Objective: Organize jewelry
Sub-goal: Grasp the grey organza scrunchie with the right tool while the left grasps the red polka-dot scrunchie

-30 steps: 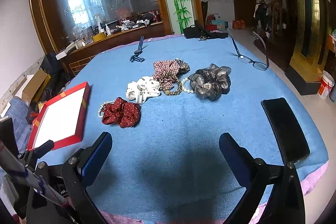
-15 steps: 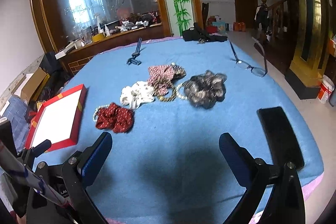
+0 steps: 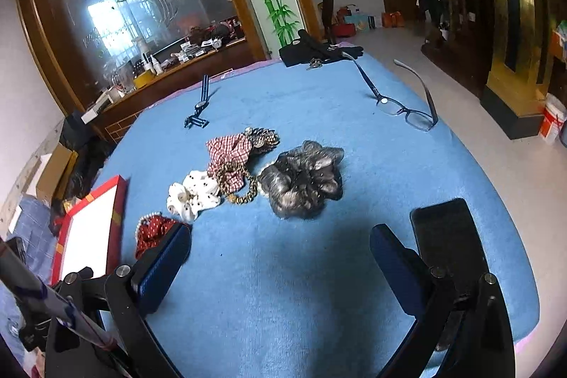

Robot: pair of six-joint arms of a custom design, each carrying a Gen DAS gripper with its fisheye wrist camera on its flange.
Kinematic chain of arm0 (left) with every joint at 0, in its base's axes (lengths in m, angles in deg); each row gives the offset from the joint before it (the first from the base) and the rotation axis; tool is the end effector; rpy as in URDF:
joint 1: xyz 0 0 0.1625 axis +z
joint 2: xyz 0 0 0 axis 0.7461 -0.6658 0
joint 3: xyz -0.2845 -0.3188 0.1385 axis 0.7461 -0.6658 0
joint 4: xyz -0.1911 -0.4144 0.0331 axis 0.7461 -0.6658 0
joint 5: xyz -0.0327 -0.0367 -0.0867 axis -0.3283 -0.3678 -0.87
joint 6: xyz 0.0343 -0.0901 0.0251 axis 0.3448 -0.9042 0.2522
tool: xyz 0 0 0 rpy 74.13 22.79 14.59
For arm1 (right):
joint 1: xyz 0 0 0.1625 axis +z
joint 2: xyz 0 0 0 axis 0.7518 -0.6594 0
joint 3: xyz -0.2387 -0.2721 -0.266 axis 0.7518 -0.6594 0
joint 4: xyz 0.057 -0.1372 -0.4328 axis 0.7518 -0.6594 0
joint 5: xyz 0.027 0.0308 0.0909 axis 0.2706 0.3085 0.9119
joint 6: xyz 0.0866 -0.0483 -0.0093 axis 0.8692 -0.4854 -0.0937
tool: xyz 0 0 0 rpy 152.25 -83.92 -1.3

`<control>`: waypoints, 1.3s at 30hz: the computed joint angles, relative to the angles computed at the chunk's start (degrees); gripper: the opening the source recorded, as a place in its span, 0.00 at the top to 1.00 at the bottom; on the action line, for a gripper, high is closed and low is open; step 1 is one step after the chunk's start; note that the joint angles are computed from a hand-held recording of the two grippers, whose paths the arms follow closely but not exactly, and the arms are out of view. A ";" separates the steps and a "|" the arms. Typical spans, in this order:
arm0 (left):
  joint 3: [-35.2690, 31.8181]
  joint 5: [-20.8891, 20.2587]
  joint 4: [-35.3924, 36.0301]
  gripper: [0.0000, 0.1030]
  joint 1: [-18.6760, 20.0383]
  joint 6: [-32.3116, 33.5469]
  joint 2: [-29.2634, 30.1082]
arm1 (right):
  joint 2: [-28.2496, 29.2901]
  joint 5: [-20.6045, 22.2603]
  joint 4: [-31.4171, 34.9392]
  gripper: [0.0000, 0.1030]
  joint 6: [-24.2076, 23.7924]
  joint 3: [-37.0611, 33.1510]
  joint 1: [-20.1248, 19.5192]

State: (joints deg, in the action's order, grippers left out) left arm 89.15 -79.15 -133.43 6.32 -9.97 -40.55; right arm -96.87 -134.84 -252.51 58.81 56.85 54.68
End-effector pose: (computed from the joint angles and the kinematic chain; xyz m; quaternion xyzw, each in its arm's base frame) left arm -0.2255 -0.6613 0.2134 0.1469 0.9049 -0.3109 0.2507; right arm 0.2366 -0.6420 0.2790 0.0762 -0.8865 0.3883 0.2400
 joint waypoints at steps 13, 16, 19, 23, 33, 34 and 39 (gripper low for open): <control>-8.74 -0.96 5.34 0.21 1.58 1.44 5.46 | 5.52 4.40 16.50 0.01 7.92 -13.55 -5.12; -10.44 -1.99 6.20 0.27 2.28 1.35 6.59 | 8.32 2.89 18.95 0.01 8.61 -17.06 -5.73; -12.49 -2.80 7.58 0.29 2.90 1.64 8.09 | 10.42 2.47 20.73 0.06 8.69 -19.58 -6.40; -14.80 -2.46 10.27 0.30 3.66 0.30 10.07 | 11.97 2.53 27.64 0.78 11.76 -22.12 -7.35; -13.27 -6.20 6.83 0.95 4.15 2.80 9.84 | 6.82 3.95 14.31 0.85 5.58 -13.31 -4.72; -12.79 -6.33 6.04 0.96 3.95 3.31 9.59 | 6.16 4.74 13.72 0.85 5.45 -12.47 -4.54; -10.31 -6.11 2.22 0.96 2.56 5.89 7.58 | 4.32 6.39 12.48 0.85 4.80 -10.18 -3.25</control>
State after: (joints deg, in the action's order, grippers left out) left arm 78.84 -85.26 -131.20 8.88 -4.08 -32.98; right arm -92.56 -128.45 -240.03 63.61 46.67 51.43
